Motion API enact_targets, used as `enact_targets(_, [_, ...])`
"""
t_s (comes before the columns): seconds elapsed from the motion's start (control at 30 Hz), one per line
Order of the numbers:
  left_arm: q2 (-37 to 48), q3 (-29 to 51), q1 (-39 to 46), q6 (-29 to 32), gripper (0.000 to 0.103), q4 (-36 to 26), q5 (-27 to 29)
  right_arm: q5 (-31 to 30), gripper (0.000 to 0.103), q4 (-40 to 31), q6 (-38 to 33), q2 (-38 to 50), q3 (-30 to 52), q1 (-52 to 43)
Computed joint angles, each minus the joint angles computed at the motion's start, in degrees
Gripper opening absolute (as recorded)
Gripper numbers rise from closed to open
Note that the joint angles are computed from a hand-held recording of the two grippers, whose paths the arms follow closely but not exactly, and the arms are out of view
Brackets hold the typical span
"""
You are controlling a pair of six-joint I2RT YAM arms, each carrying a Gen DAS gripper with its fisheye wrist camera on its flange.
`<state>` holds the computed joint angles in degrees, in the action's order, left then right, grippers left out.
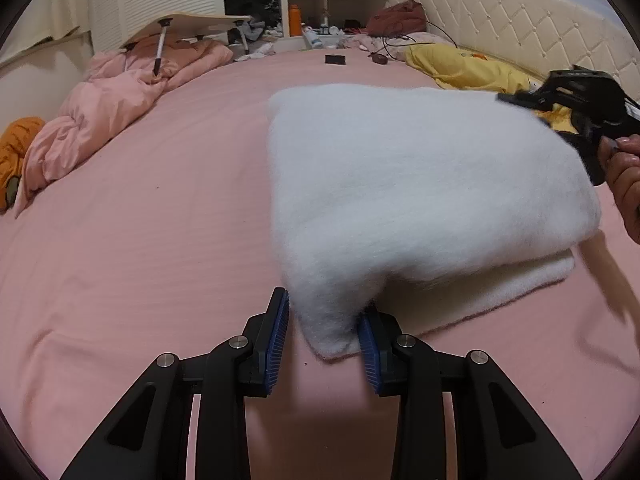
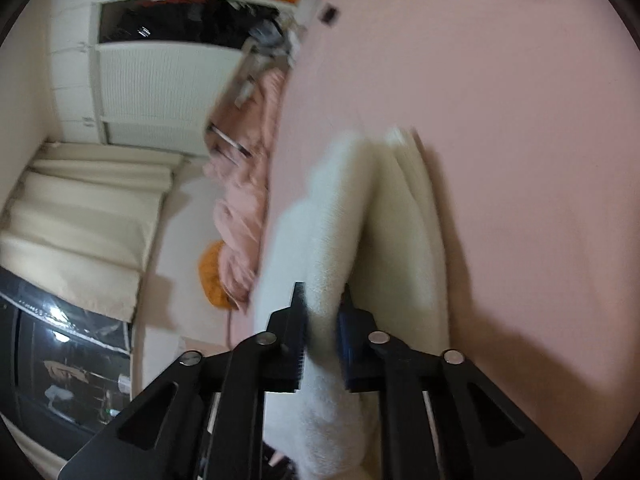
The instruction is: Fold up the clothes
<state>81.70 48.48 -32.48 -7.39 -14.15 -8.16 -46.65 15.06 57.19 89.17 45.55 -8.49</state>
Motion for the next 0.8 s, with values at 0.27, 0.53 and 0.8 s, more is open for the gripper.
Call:
enact_targets(0.27, [-0.6, 0.0, 0.1, -0.5, 0.034, -0.9, -0.2, 6.7, 0.018, -3.8, -1.0, -2.7, -3.7, -0.4])
enact_targets(0.53, [-0.3, 0.5, 0.3, -0.6, 0.034, -1.4, 0.1, 4.9, 0.027, -18.7, -12.4, -21.1, -10.8, 4.4])
enact_targets(0.8, [0.0, 0.5, 0.4, -1.6, 0.033, -1.6, -0.6, 8.9, 0.013, -18.0, -14.4, -17.5, -11.2, 8.8])
